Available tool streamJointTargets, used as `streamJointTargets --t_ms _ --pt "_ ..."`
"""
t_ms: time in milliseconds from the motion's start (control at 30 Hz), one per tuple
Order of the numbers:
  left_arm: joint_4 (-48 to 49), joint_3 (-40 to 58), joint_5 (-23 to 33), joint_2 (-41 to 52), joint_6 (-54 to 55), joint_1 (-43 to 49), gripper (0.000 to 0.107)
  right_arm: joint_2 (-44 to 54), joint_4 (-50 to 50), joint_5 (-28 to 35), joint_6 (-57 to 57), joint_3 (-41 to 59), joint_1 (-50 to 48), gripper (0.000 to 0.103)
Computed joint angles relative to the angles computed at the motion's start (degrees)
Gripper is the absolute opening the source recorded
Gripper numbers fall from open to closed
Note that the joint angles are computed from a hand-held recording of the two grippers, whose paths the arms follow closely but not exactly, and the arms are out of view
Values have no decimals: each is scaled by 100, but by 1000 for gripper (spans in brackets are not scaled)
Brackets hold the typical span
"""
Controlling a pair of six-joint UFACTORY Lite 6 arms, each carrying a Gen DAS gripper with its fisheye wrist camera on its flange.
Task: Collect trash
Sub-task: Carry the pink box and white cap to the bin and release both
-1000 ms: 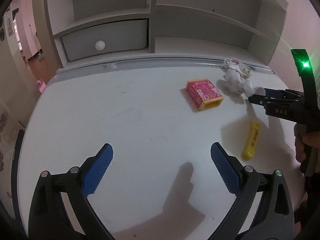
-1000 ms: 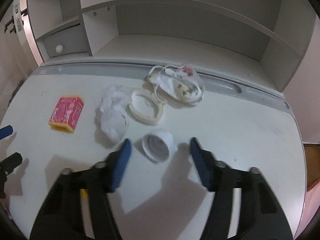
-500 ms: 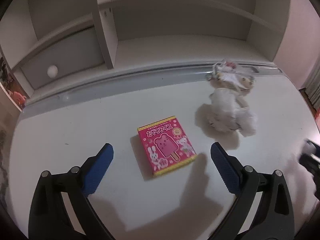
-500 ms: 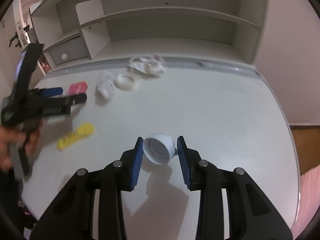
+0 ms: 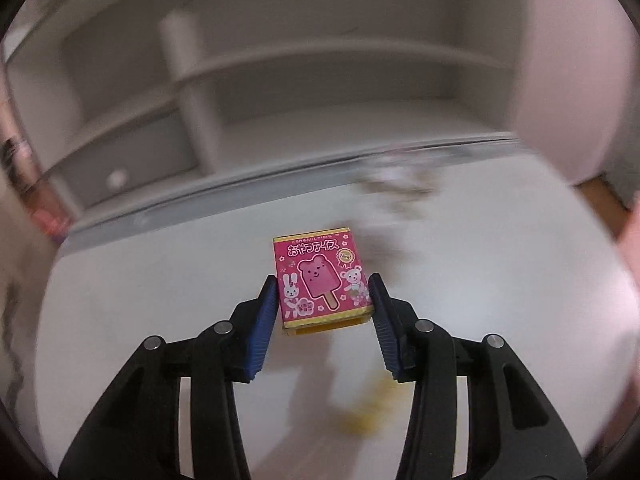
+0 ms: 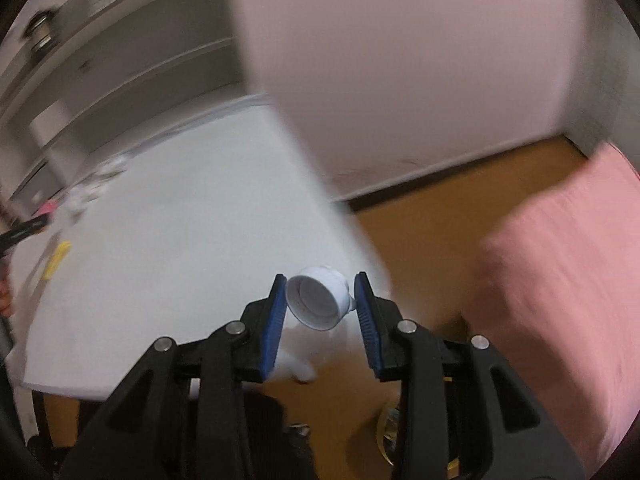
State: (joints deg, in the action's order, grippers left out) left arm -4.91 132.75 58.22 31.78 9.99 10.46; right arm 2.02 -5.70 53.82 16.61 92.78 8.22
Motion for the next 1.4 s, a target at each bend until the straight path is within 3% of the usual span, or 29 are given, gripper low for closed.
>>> streamJointTargets --t_ms 133,233,400,567,833,933,1000,1400 --pt "-523 -1560 -389 -1508 167 -1435 45 -1418 229 -86 -448 -1643 -1329 35" --pt "-570 -1727 -473 -1599 -43 -2866 45 -2152 581 -47 -1191 -2530 -2485 35" --pt "-292 -1506 -900 -793 -797 -5055 45 -2632 1399 -31 -2874 -3544 -4563 35" --pt "-494 -1230 -1481 559 -844 -6300 45 -2141 1897 -173 -4094 -3989 -6088 35" --pt "-614 -306 -1679 2582 -1084 -6598 45 -1576 1862 -455 -4223 -4492 -6100 35" --pt "-358 -750 -2038 2576 -1163 -6652 45 -1479 1795 -540 -4146 -4582 -5981 35" --pt "-852 -654 -1921 2749 -795 -6496 45 -1403 1728 -605 -4042 -4589 -5865 35" --pt "-1636 -735 -1940 2849 -364 -6343 45 -1199 1555 -699 -3730 -4529 -5589 35"
